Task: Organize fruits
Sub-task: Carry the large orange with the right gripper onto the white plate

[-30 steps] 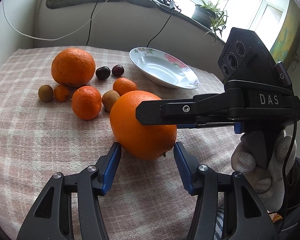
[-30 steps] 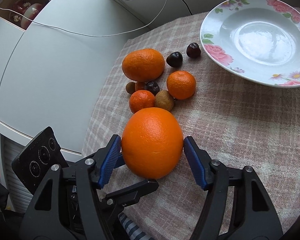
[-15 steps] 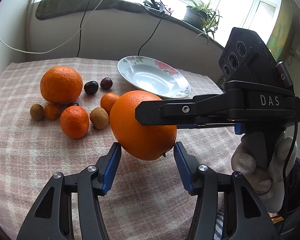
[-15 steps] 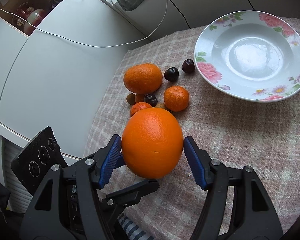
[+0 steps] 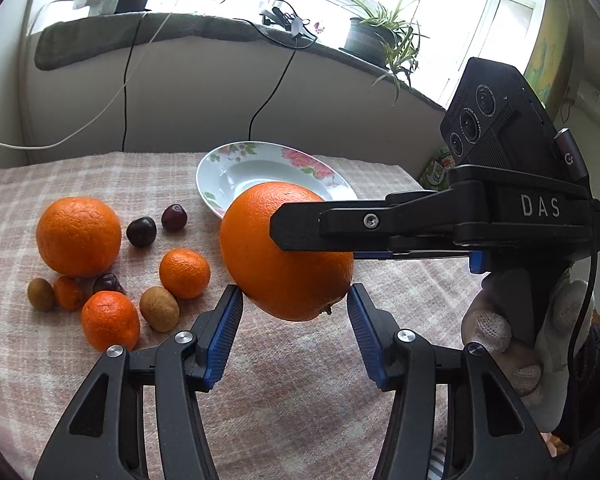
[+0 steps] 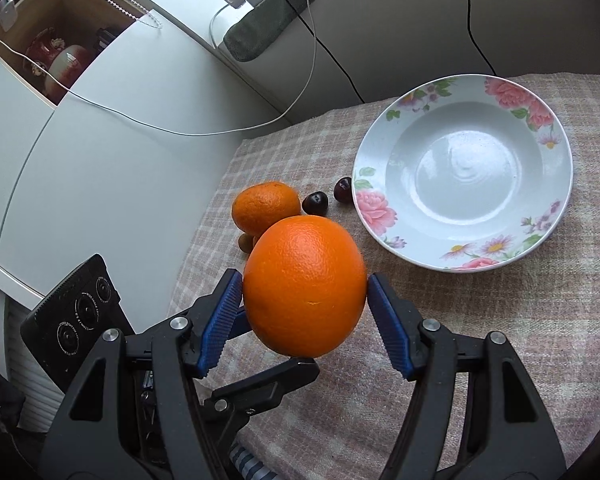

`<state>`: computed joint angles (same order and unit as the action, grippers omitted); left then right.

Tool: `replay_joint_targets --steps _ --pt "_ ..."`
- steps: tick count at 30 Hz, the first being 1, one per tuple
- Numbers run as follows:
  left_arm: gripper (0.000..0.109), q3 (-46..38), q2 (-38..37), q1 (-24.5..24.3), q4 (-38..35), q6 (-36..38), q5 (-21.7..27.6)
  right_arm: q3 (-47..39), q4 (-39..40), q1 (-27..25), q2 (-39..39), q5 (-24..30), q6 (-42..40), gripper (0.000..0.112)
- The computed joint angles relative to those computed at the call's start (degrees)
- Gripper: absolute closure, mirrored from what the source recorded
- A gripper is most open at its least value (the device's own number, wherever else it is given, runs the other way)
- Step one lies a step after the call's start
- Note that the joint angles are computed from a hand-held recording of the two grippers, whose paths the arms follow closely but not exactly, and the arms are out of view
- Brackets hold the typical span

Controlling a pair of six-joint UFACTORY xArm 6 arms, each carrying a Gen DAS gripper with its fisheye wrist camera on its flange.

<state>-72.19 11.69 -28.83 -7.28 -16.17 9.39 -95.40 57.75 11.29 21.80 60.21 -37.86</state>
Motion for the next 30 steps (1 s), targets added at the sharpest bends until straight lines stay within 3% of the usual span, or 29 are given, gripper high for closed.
replay_joint_targets --steps 10,30 --pt "0.055 -8.3 5.7 0.0 -5.7 5.1 3.3 -4.2 -1.2 -1.2 3.3 -0.7 1.4 0.044" --pt "0.055 -16.2 11.1 0.4 -3.7 2.5 7.1 -11.8 -2.1 -2.8 9.0 1.5 4.2 0.044"
